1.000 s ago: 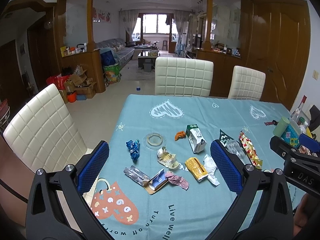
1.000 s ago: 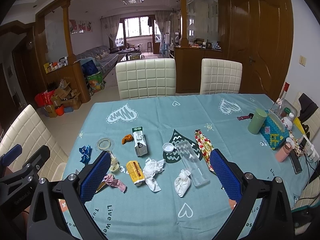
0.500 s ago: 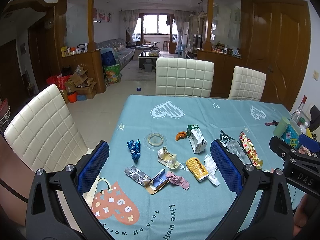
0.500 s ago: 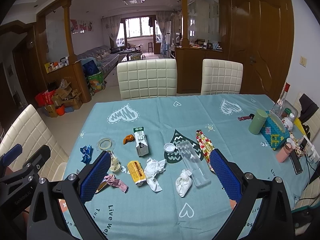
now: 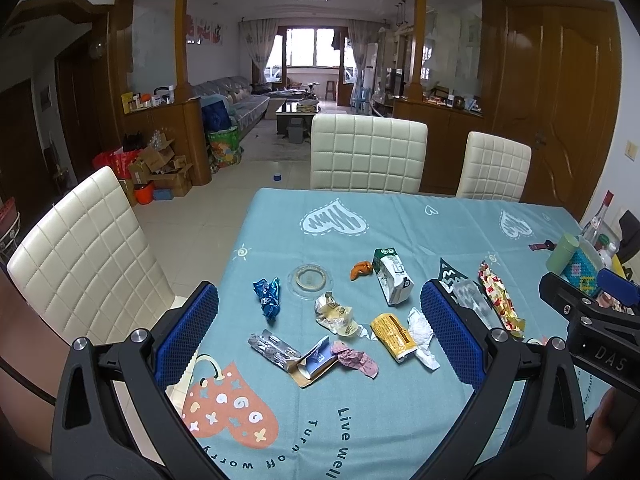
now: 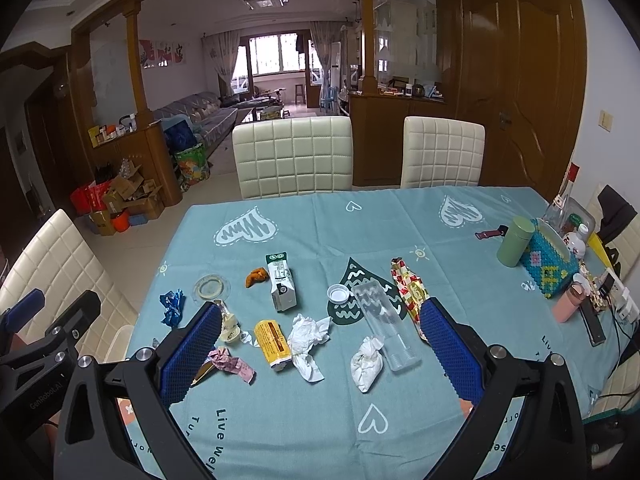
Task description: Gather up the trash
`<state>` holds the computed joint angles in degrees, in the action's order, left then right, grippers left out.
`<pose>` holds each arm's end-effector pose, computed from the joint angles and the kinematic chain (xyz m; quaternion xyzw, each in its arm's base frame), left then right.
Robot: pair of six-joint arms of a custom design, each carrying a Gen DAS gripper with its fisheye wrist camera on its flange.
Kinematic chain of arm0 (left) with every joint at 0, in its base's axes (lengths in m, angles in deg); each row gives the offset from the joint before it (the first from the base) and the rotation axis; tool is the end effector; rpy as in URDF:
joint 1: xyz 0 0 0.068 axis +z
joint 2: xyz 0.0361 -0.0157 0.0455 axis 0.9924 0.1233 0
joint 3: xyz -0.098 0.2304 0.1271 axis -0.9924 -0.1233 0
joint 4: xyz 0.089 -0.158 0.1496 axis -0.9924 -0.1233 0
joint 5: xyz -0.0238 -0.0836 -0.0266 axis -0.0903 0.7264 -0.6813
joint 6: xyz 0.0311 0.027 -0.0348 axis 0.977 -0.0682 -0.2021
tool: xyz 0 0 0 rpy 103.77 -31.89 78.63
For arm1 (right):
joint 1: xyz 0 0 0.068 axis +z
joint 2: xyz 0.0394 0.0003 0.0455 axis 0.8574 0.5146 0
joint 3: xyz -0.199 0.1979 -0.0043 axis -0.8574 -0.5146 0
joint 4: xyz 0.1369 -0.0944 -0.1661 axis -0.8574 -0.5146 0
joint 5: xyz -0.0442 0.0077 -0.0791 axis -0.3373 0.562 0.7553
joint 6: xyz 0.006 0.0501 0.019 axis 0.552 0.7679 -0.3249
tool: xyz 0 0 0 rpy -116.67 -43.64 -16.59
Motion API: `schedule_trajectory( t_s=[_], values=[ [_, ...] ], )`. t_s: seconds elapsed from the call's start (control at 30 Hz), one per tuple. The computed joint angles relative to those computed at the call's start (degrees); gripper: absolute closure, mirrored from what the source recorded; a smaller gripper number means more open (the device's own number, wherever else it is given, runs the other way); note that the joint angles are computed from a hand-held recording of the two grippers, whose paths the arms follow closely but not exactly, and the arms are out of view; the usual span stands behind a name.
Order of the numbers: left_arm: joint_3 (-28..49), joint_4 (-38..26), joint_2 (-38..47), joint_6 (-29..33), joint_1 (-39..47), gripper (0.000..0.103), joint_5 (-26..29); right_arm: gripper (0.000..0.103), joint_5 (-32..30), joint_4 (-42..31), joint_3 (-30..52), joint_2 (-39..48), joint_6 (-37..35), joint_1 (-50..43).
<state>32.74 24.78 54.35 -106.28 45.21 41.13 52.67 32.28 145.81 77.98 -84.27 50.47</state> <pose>0.2245 -0.1493 0.3884 -0.0477 0.8882 0.0085 0.4569 0.2530 -0.0333 0.3876 0.0062 0.9008 0.0120 0.4340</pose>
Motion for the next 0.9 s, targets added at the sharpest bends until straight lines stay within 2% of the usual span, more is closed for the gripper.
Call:
schedule_trajectory(
  t_s=[0.23,0.43,0.57,0.8,0.9],
  values=[
    [-2.6,0.7,0.9,-0.6,2.5,0.003,1.4,0.006,1.4,-1.2,-1.2,2.7,1.1,0.5],
    [-7.1,4.1,2.6,0.1,6.2,0.003,4.2,0.006,3.2,2.4,-4.3,5.8,0.1,2.3],
    [-10.6,8.5,5.1,1.3,8.5,0.003,6.2,0.006,5.1,8.3,-8.7,8.6,-2.3,3.9],
    [-19.9,19.8,10.5,2.9,11.2,0.003,8.3,0.007,7.6,18.1,-15.5,14.6,-5.9,6.7],
    [-21.1,21.1,13.1,2.1,12.9,0.003,7.8,0.007,7.9,22.5,-17.7,16.6,-6.7,7.5]
  ],
)
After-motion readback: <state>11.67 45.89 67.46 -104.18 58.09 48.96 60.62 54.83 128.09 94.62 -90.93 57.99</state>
